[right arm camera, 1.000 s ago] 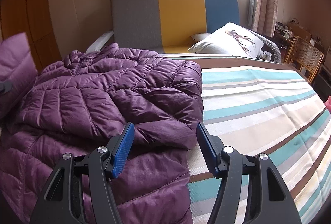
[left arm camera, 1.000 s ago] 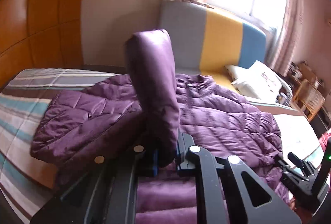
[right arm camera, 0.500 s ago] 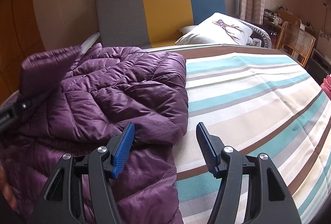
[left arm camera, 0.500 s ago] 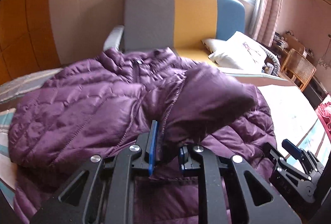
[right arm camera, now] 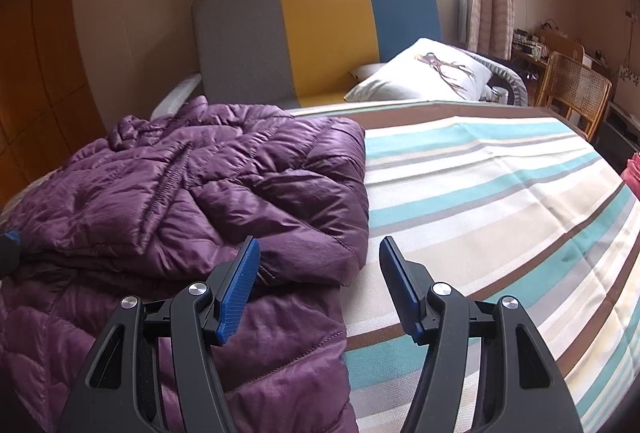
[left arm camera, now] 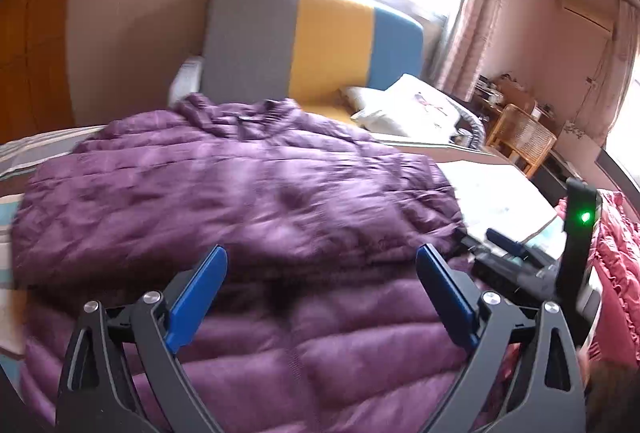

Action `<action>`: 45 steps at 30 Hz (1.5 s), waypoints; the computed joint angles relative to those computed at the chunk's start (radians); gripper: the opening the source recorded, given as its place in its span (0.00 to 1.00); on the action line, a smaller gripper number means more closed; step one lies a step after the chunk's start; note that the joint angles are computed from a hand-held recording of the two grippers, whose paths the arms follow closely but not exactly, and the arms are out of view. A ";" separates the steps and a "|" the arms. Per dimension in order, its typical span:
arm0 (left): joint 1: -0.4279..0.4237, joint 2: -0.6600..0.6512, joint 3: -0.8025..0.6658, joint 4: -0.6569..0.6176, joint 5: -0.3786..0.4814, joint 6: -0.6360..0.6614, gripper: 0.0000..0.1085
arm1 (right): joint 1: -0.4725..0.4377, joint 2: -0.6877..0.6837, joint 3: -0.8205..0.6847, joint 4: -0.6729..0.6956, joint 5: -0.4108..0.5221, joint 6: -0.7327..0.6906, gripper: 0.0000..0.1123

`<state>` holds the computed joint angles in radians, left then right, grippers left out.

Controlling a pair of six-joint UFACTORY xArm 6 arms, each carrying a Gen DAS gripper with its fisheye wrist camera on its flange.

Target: Fold large clothes

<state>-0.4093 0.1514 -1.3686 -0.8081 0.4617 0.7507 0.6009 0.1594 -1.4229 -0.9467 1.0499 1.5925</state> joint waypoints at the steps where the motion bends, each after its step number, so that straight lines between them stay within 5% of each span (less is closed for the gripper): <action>1: 0.021 -0.009 0.014 0.010 -0.008 -0.006 0.88 | 0.001 0.000 -0.005 -0.002 -0.010 -0.015 0.55; 10: 0.197 0.118 -0.119 0.261 -0.021 -0.359 0.65 | -0.008 0.132 -0.228 0.089 -0.193 -0.180 0.54; 12: 0.208 0.164 -0.171 0.310 -0.012 -0.392 0.64 | -0.009 0.240 -0.377 0.180 -0.192 -0.308 0.45; 15: 0.212 0.227 -0.234 0.411 0.018 -0.431 0.60 | -0.012 0.419 -0.626 0.320 -0.130 -0.489 0.35; 21: 0.214 0.298 -0.297 0.494 0.015 -0.518 0.61 | -0.033 0.716 -1.075 0.398 0.105 -0.632 0.34; 26: 0.220 0.325 -0.322 0.466 0.032 -0.507 0.61 | -0.055 0.614 -0.858 0.360 -0.002 -0.552 0.33; 30: 0.212 0.280 -0.276 0.540 0.013 -0.558 0.67 | -0.047 0.632 -0.887 0.337 0.023 -0.552 0.33; 34: 0.187 0.223 -0.231 0.444 -0.012 -0.466 0.75 | -0.041 0.666 -0.945 0.318 0.058 -0.563 0.33; 37: 0.170 0.265 -0.309 0.480 0.034 -0.478 0.75 | -0.039 0.670 -0.951 0.311 0.063 -0.563 0.33; 41: 0.163 0.401 -0.491 0.704 0.096 -0.629 0.76 | -0.040 0.664 -0.938 0.311 0.053 -0.556 0.33; 45: 0.174 0.503 -0.625 0.695 0.178 -0.647 0.79 | -0.039 0.663 -0.935 0.307 0.055 -0.556 0.33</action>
